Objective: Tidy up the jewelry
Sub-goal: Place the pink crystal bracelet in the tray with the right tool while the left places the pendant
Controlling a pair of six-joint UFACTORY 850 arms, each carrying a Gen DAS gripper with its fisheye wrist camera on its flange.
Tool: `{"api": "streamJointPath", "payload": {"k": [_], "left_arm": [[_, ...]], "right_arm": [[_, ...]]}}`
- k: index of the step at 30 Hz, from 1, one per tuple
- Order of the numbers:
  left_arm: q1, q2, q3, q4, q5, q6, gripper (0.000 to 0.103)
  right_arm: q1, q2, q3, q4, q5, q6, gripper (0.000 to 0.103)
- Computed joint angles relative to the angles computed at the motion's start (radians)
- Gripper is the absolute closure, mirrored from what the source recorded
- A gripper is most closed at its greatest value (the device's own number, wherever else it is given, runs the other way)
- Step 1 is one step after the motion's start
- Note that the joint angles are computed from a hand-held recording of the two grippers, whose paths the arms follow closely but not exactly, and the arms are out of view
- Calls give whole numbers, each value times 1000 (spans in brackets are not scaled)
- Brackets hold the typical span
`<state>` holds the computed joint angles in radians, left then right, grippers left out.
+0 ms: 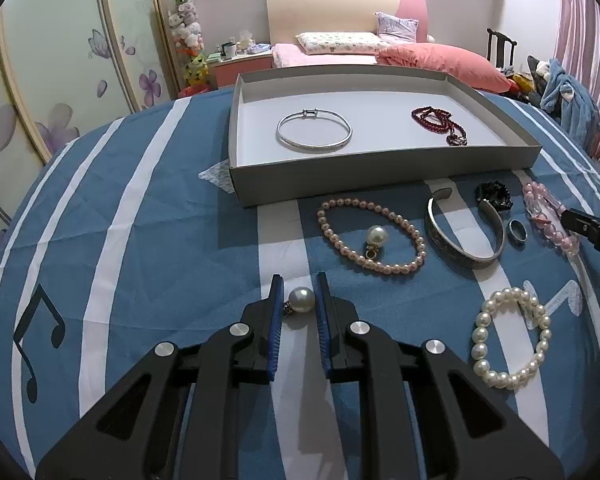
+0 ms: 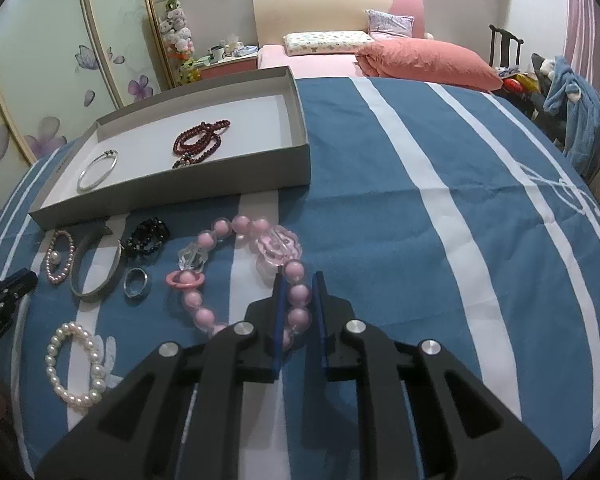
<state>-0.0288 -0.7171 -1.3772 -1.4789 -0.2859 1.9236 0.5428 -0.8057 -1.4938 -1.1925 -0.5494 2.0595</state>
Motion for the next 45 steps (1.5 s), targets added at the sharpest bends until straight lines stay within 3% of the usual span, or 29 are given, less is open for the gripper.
{"api": "streamJointPath", "payload": {"k": [7,12,17,25,32,45], "left_arm": [[29,18,19,-118,-70,74,87],[41,59,73,-372,-127,307,87],[41,108,145,-623,-201,559,87],[35,148,206,-786,-289,726,87],[30,178,246,-882,-351,814,87],[9,189,255,-942,-367,859,87]], "right_arm": [[10,92,123,-383,22,449,90],[34,145,181,-671,-25,746,90],[61,158,189,-775,-72,849,90],[94,132,147,-774,-121,821,90],[135,110,102,-724,-217,706,90],[167,78,26,-666,-342,539,90]]}}
